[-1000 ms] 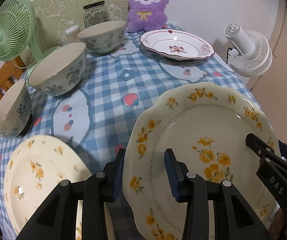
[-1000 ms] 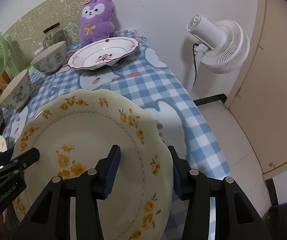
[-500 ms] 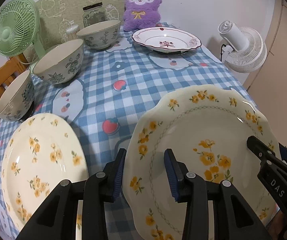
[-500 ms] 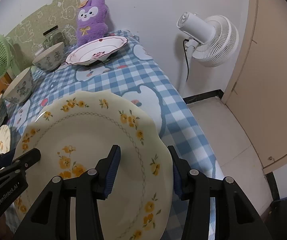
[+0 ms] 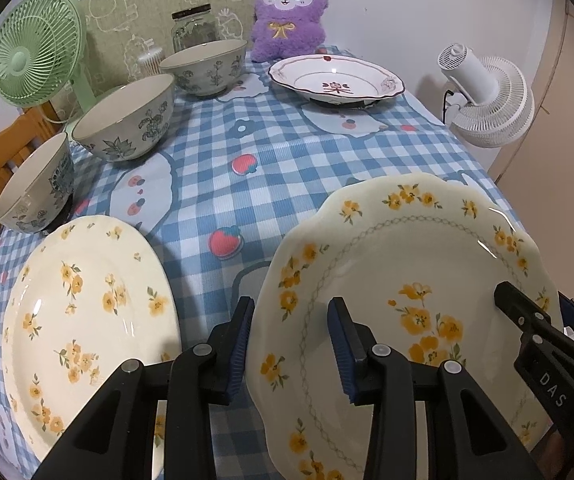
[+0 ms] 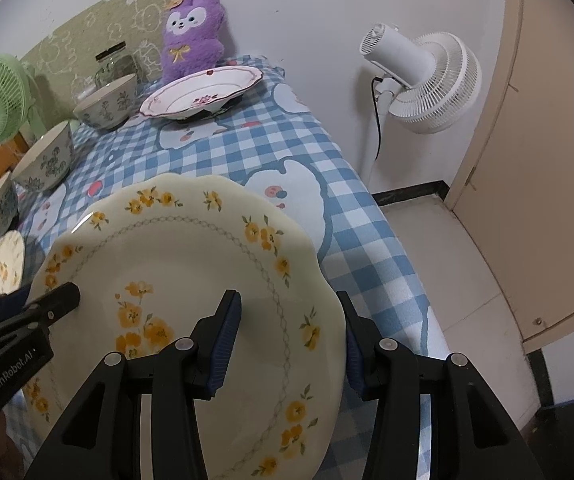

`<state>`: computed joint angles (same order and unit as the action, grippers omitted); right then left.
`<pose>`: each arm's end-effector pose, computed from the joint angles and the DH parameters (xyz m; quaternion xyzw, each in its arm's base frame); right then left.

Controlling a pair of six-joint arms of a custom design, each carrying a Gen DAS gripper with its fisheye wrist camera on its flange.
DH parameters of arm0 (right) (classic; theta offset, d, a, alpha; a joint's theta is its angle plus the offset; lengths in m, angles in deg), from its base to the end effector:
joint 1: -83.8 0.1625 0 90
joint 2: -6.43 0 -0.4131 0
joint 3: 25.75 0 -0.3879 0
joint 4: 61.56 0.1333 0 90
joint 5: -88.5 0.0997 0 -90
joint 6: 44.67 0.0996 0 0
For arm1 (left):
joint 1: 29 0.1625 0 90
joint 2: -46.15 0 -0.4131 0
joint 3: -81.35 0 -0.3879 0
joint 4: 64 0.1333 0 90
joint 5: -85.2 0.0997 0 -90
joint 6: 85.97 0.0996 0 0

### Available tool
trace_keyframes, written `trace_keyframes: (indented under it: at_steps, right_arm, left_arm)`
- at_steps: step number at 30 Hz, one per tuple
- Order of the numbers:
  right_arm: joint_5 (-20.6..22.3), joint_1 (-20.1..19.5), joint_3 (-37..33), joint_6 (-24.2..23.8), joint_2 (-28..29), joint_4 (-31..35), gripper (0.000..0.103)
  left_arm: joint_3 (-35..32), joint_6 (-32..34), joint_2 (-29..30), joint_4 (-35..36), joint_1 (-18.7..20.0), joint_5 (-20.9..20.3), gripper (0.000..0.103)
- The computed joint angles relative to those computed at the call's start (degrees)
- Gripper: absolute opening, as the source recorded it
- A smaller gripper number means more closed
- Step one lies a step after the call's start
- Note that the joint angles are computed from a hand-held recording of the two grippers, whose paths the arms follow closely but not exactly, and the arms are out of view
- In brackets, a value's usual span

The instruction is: Organize plates and bowls

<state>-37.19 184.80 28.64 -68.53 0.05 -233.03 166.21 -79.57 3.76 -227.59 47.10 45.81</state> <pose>0.2260 -0.7688 -0.0924 0.1889 -0.8962 0.2394 0.3223 0.0337 -0.7390 0.1765 0.0406 0.8775 -0.2689 0.3950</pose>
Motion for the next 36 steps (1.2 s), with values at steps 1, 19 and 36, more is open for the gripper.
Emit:
trace_keyframes:
  at_steps: [1,19,36]
  right_arm:
    - [0.0,0.0,0.0,0.2,-0.1,0.3,0.052]
    - [1.2,1.5,2.1,-1.5,-1.5,-6.1,0.08]
    - [2.7,6.7,1.7,-3.6,0.1,-8.3,0.08]
  left_arm:
    - [-0.1,0.0,-0.1,0.4,0.1,-0.3,0.038]
    - [2.4,4.8,-2.1,-5.6,-0.5,-2.3,0.081]
    - [8.9,10.2,-8.8,-14.8,-0.8,-1.7,0.089]
